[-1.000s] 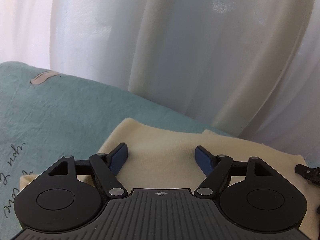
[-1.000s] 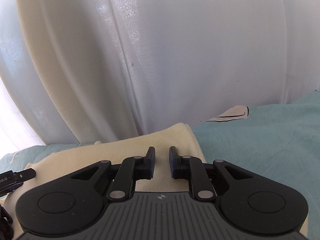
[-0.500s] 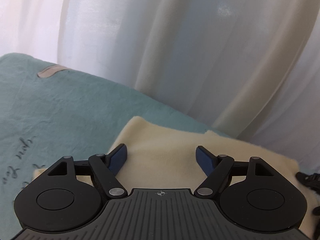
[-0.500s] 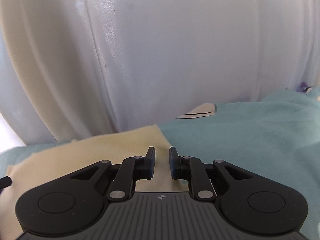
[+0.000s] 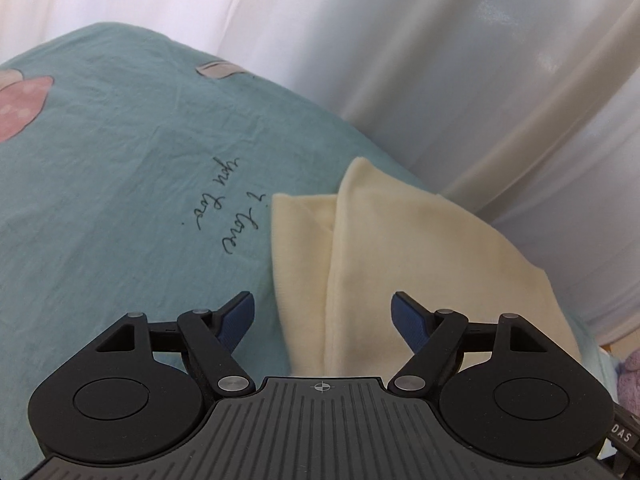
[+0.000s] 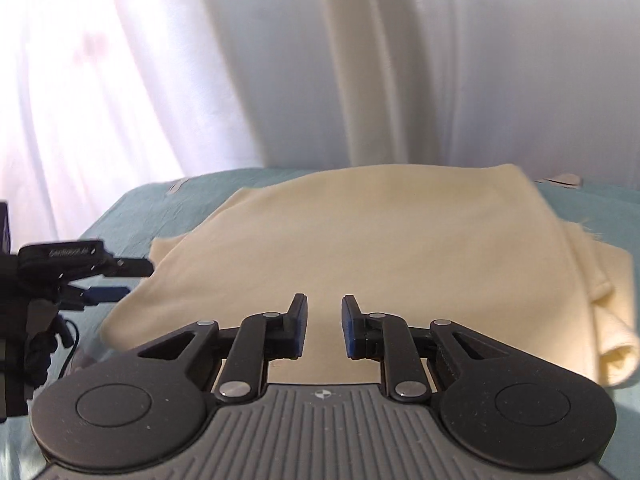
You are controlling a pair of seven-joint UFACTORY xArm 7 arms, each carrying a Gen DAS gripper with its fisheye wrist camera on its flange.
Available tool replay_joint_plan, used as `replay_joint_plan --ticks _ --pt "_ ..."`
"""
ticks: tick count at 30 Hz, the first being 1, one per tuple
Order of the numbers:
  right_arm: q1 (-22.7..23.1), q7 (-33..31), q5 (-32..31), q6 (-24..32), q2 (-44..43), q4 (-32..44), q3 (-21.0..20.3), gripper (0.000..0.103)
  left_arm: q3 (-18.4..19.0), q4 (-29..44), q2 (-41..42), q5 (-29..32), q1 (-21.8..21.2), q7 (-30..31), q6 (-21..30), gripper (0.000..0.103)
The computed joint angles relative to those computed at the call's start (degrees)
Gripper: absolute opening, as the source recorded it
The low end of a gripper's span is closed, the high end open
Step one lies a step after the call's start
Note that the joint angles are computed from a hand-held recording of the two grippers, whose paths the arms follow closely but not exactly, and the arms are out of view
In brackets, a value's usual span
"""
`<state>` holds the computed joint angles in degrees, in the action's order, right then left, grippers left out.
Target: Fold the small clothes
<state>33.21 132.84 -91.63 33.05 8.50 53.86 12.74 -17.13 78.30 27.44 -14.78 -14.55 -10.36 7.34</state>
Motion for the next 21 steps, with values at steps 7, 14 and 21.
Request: replay_joint_plan --ticks 7,14,21 --pt "2.21 -3.54 -0.10 -2.62 7.68 8.24 -0.61 0.009 -13.77 3.18 5.80 -11.63 10.17 9.96 0.50 0.065" --pt "5.78 -7.65 2.77 -1.41 12.18 13.36 -2.89 0.006 -19.48 4.09 8.12 -19.34 14.82 15.48 -0.35 0.022" --pt "7.55 -9.09 2.28 -1.66 14.16 15.37 -4.84 0.006 -26.38 3.42 10.37 -25.88 19.94 20.50 -3.48 0.028"
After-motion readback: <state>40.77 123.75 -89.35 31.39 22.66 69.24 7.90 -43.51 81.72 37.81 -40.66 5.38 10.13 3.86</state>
